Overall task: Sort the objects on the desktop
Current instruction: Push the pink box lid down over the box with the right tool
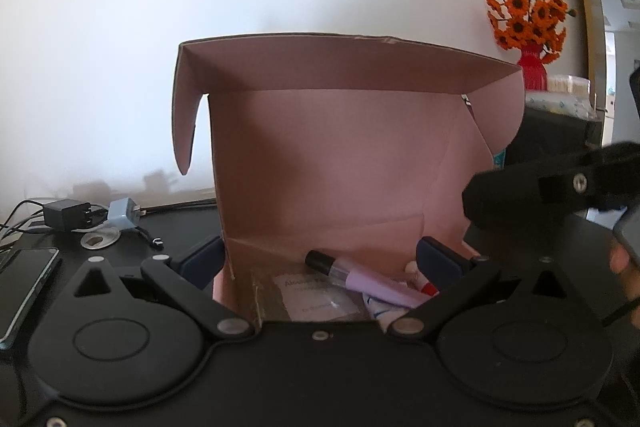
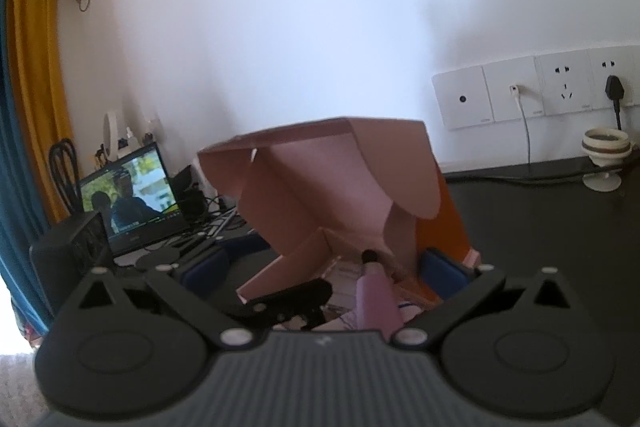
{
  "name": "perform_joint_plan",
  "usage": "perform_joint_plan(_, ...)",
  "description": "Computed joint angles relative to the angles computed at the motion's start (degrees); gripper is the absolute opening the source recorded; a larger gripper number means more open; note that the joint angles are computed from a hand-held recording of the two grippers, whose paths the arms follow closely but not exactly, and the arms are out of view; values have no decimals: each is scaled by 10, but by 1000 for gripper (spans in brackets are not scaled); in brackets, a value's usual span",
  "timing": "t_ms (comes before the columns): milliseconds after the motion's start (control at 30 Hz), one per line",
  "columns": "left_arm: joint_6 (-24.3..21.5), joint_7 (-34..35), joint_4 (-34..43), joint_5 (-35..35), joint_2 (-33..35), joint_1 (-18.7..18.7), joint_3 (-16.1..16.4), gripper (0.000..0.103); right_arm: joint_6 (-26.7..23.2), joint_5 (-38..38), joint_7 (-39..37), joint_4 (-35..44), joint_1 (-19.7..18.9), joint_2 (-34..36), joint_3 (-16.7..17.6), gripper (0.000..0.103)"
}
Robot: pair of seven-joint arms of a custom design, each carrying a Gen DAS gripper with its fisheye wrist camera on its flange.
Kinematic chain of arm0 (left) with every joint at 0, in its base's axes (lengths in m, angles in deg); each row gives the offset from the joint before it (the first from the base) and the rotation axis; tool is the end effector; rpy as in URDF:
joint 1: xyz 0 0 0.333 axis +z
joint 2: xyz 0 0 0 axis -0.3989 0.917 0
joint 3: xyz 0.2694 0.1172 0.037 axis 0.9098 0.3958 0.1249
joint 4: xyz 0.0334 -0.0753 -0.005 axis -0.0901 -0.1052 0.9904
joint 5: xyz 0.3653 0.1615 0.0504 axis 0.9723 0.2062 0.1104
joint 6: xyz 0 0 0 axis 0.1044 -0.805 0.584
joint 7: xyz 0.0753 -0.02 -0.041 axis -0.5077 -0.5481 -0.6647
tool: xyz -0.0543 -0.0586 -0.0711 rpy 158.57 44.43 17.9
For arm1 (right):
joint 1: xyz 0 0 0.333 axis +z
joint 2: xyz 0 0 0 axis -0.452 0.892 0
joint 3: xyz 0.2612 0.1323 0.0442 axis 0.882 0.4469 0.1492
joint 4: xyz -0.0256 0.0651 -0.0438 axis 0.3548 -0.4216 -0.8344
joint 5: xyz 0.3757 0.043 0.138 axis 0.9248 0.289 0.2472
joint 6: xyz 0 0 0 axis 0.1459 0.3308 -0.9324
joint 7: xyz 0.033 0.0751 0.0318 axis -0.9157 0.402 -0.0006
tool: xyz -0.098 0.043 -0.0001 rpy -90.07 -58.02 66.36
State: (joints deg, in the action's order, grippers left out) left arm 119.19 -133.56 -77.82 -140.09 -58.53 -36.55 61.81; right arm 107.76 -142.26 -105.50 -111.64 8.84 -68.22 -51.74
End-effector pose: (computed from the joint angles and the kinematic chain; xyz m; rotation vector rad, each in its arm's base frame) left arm 0.6161 -0.3441 0.4482 -0.7267 2.1683 -1.5844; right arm 0.4849 0.4557 0.4620 -1.2456 1.5031 -0.6710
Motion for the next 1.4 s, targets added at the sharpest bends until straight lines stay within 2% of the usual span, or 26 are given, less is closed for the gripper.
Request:
perform_joint_plan(233,1,-51,11,46,13,-2,-5,103,-22,51,-62,1,-3,4,-4,102)
perform_joint_plan(367,-15,-70,-6,69,4,10,-6,103,-19,41,-42,-11,-1,0,-6,102)
perform_joint_plan(500,-32,-16,-33,47,-17,25,-11,103,-16,26,-32,-27,-1,-11,-2,102)
perform_joint_plan(633,-41,40,-52,27,-34,21,-2,103,-36,36,-67,-25,4,-12,7,102)
perform_joint_plan(700,-56,48,-57,20,-39,20,3,103,-42,41,-77,-21,7,-11,8,102)
perform_joint_plan(800,-52,24,-58,45,-39,7,13,103,-53,49,-86,-20,9,-12,8,102)
perform_joint_plan(933,-58,39,-72,33,-46,13,13,103,-39,69,-93,-22,6,-9,8,102)
perform_joint_plan(1033,-76,-6,-78,68,-50,10,24,103,-39,78,-96,-26,9,-7,7,102)
perform_joint_plan(1133,-74,-57,-75,121,-46,4,29,103,-36,85,-95,-31,9,-6,6,102)
perform_joint_plan(1400,-61,-97,-79,191,-42,7,16,103,-28,103,-89,-44,6,-10,5,102)
